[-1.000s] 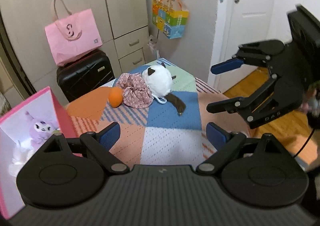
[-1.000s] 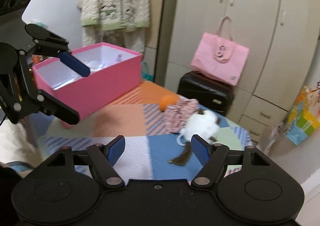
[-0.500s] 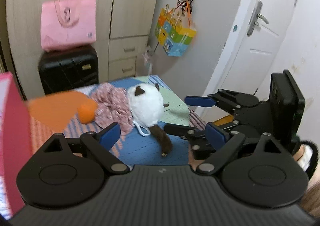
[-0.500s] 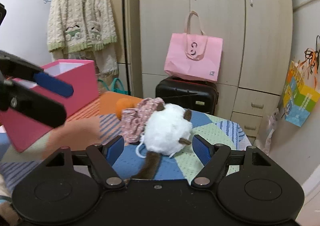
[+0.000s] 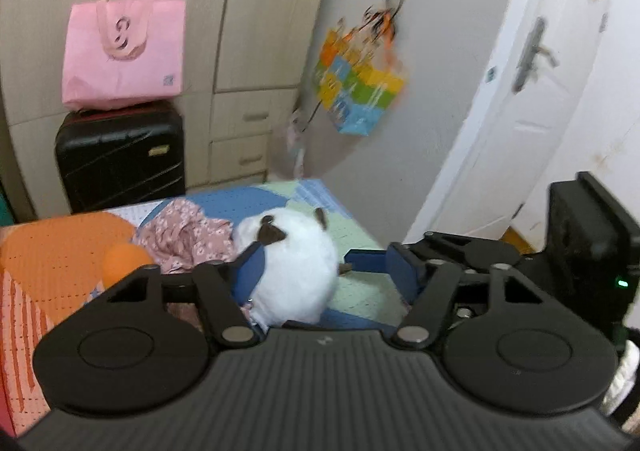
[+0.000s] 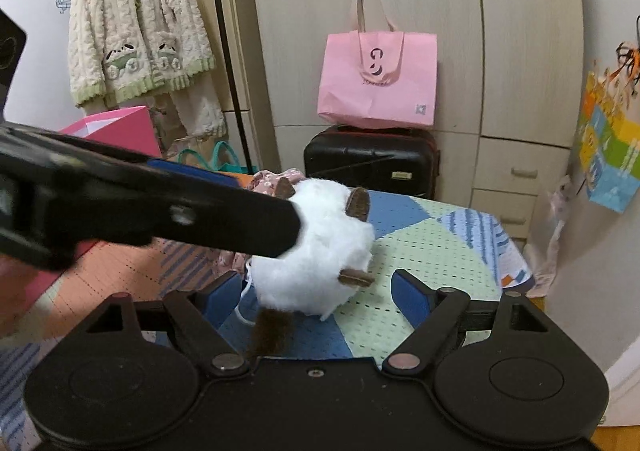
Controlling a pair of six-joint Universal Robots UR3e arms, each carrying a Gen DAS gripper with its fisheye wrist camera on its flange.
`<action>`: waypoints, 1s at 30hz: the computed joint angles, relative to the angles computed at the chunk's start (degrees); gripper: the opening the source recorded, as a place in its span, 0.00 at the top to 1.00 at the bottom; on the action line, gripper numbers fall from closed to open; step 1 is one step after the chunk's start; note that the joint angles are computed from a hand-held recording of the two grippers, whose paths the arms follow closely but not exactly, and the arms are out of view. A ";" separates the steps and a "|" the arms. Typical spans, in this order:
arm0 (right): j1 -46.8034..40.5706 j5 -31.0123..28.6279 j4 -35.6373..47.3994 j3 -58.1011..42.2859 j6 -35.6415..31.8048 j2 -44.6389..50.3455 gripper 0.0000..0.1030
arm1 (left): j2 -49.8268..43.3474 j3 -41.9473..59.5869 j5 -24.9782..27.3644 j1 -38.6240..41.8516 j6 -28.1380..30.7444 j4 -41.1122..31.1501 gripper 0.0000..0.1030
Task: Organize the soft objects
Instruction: 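Close the left gripper on the white plush cat toy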
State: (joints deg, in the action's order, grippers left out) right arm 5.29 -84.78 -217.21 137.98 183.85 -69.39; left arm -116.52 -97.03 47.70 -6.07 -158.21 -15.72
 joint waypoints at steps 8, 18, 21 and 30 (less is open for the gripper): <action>-3.83 7.38 2.96 -2.60 1.66 2.41 0.17 | -4.78 3.28 4.94 -2.21 -5.92 6.83 0.44; -4.07 8.02 0.23 -3.75 1.45 5.35 0.34 | -6.28 5.53 11.27 -5.22 -7.33 5.27 0.44; -2.76 5.69 -2.01 -3.01 1.30 5.52 0.39 | -6.37 5.03 11.54 -5.46 -7.29 5.87 0.44; -0.62 2.11 -3.85 0.96 3.90 2.63 0.40 | -0.32 -3.12 12.66 -6.54 -4.42 9.28 0.45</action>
State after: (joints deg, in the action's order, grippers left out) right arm 4.67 -82.68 -221.06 138.94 187.74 -66.76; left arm -116.84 -100.14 60.37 -12.60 -162.63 -6.44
